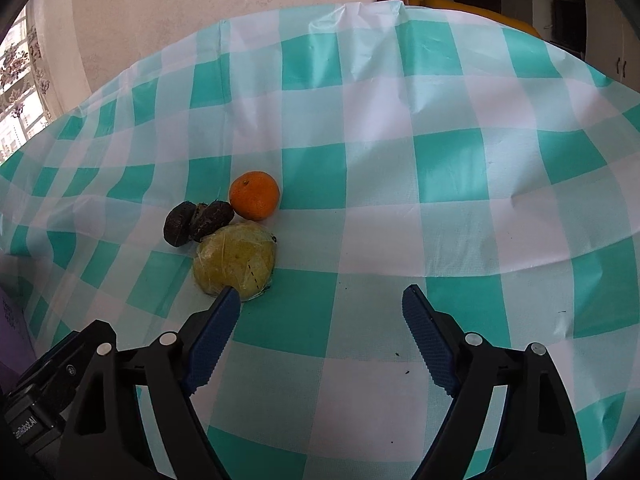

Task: Organize fruits
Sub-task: 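Grasp the wrapped yellow-green fruit with the right tool, then grasp a dark round fruit with the left tool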

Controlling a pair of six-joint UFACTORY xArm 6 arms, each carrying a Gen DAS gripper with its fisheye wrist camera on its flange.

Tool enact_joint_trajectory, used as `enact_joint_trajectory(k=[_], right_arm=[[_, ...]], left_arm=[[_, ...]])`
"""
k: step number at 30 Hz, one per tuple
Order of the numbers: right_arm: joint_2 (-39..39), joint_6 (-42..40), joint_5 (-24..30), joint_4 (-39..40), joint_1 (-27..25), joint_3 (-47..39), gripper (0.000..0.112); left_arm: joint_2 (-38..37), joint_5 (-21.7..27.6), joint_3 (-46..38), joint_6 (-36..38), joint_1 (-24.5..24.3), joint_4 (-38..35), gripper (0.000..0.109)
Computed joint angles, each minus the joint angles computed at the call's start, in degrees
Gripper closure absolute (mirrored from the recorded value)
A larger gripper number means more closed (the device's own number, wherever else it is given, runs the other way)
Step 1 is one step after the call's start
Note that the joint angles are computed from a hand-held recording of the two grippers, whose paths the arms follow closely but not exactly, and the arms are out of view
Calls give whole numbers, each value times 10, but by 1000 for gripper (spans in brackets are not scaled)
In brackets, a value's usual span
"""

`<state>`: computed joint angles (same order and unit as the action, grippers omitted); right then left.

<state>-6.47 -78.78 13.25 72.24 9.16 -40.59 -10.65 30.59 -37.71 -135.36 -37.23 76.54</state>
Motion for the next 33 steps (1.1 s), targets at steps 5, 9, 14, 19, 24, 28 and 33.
enact_joint_trajectory(k=[5, 9, 14, 19, 24, 28, 33], right_arm=[[0, -4, 48, -77, 17, 4, 35], [32, 52, 18, -135, 51, -18, 35], [66, 136, -17, -202, 78, -42, 52], [31, 65, -11, -28, 47, -25, 53], [39, 88, 125, 85, -70, -44, 53], [35, 49, 137, 123, -78, -44, 53], [29, 42, 145, 120, -77, -39, 52]], left_arm=[[-23, 19, 18, -69, -10, 58, 7], [-43, 33, 39, -135, -8, 85, 7], [-52, 35, 49, -166, -4, 90, 7], [-45, 36, 42, -143, 0, 79, 7], [-4, 58, -8, -8, 4, 10, 7], [53, 26, -68, 104, 34, -32, 8], [112, -28, -124, 166, 77, -66, 23]])
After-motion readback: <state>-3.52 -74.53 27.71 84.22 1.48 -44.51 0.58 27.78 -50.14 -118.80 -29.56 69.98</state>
